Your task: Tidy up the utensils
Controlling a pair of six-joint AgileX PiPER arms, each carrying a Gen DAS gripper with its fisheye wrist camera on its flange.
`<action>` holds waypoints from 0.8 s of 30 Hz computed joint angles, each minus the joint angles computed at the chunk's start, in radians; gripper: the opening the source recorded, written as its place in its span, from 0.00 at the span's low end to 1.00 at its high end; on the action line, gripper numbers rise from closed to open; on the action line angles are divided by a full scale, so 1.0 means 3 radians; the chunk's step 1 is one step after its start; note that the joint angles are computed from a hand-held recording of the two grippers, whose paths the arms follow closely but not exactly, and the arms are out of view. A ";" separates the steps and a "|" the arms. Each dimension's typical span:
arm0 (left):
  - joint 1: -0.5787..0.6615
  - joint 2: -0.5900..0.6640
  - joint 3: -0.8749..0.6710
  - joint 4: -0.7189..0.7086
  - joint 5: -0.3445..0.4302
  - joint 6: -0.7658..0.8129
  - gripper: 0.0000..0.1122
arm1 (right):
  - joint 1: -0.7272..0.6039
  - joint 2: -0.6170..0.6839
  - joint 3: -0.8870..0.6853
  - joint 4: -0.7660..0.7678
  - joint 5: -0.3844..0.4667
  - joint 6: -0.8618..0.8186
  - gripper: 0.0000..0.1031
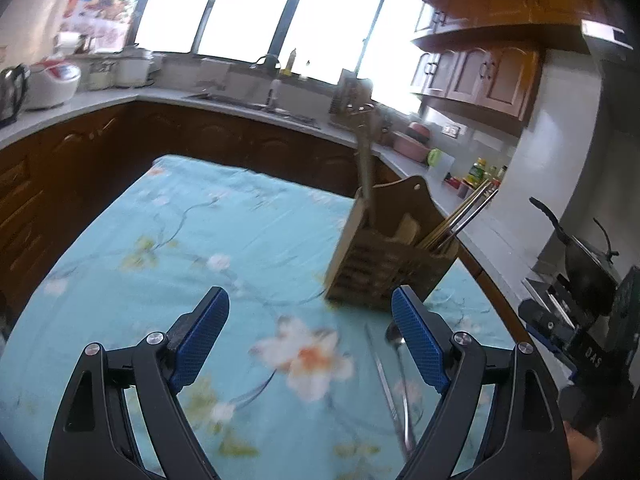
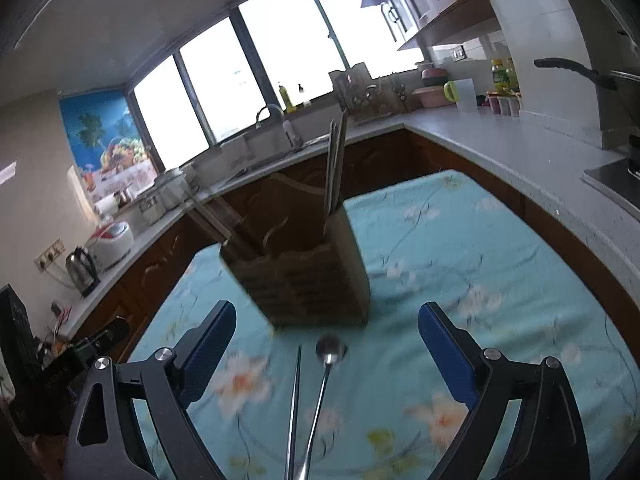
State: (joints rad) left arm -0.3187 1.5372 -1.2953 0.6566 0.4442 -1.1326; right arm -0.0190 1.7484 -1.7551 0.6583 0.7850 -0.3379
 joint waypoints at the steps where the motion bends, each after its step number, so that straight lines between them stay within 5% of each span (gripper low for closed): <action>1: -0.0005 -0.0088 0.0132 0.0039 -0.0019 -0.0084 0.76 | 0.0005 -0.0096 0.0155 0.0023 -0.0044 -0.0058 0.91; 7: -0.0137 -0.0482 0.0583 0.0349 0.0062 -0.0346 0.76 | -0.0007 -0.0549 0.0775 0.0079 -0.0049 -0.0296 0.92; 15: -0.0696 -0.0888 0.0715 0.1093 0.0549 -0.0803 0.81 | -0.0120 -0.1109 0.0990 0.0312 -0.0095 -0.0554 0.96; 18: -0.1042 -0.0981 0.0794 0.1595 0.0896 -0.1278 0.91 | -0.0116 -0.1438 0.1258 0.0501 -0.0450 -0.0838 1.00; 24: -0.1517 -0.0854 0.1132 0.2372 0.1552 -0.2203 0.91 | 0.0225 -0.1869 0.2169 0.0576 -0.1456 -0.1327 1.00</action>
State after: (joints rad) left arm -0.7739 1.2808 -0.9556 1.3683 0.9099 -1.7935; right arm 0.0486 1.1877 -1.1043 0.8311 0.3483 -0.7362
